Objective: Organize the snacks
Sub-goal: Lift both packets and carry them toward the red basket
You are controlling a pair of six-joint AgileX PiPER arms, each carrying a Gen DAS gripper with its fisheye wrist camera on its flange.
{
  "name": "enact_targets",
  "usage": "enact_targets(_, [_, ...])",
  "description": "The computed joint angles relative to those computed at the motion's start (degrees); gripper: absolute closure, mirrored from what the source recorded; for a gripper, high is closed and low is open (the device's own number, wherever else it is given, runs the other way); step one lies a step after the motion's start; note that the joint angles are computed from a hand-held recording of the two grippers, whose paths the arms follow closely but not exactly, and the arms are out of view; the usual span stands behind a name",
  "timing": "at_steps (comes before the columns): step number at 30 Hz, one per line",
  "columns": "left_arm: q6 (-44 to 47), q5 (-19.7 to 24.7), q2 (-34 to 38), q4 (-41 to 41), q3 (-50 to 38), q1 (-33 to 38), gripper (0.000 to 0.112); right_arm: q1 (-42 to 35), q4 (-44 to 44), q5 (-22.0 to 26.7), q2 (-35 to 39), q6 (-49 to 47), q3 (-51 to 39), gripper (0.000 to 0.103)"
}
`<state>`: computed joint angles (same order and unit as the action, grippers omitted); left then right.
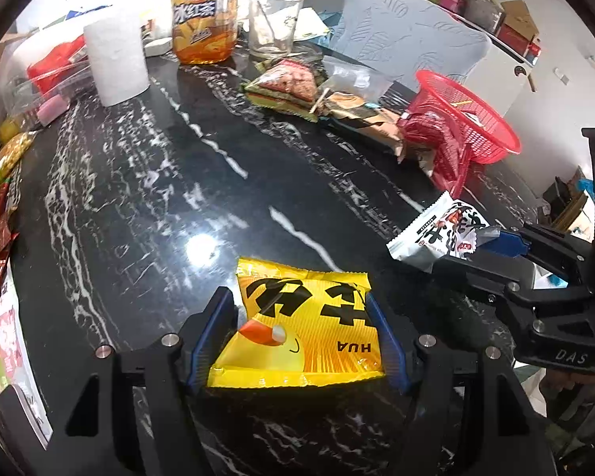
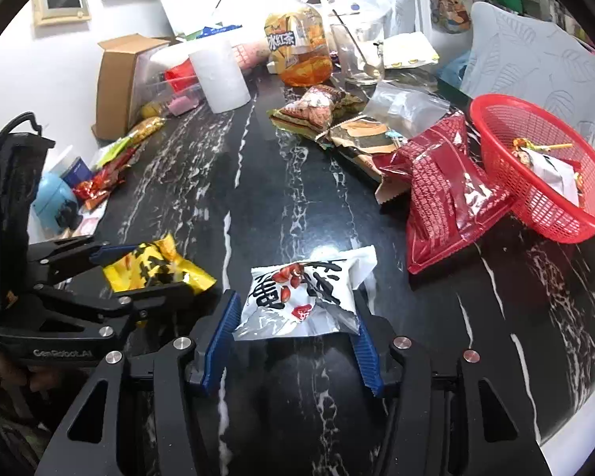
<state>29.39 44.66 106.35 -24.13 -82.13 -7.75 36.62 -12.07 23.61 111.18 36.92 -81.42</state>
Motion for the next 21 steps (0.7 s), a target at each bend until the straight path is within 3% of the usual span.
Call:
enact_targets(11, [1.7, 2.3, 1.7, -2.9, -4.0, -4.1, 0.045, -0.4, -6.7, -3.5, -6.9, 9.6, 9.0, 0.050])
enact_targets(21, [1.9, 5.1, 3.6, -2.9, -11.5, -9.3, 0.045, -0.6, -22.3, -2.8, -14.9, 28.1, 17.3, 0.050])
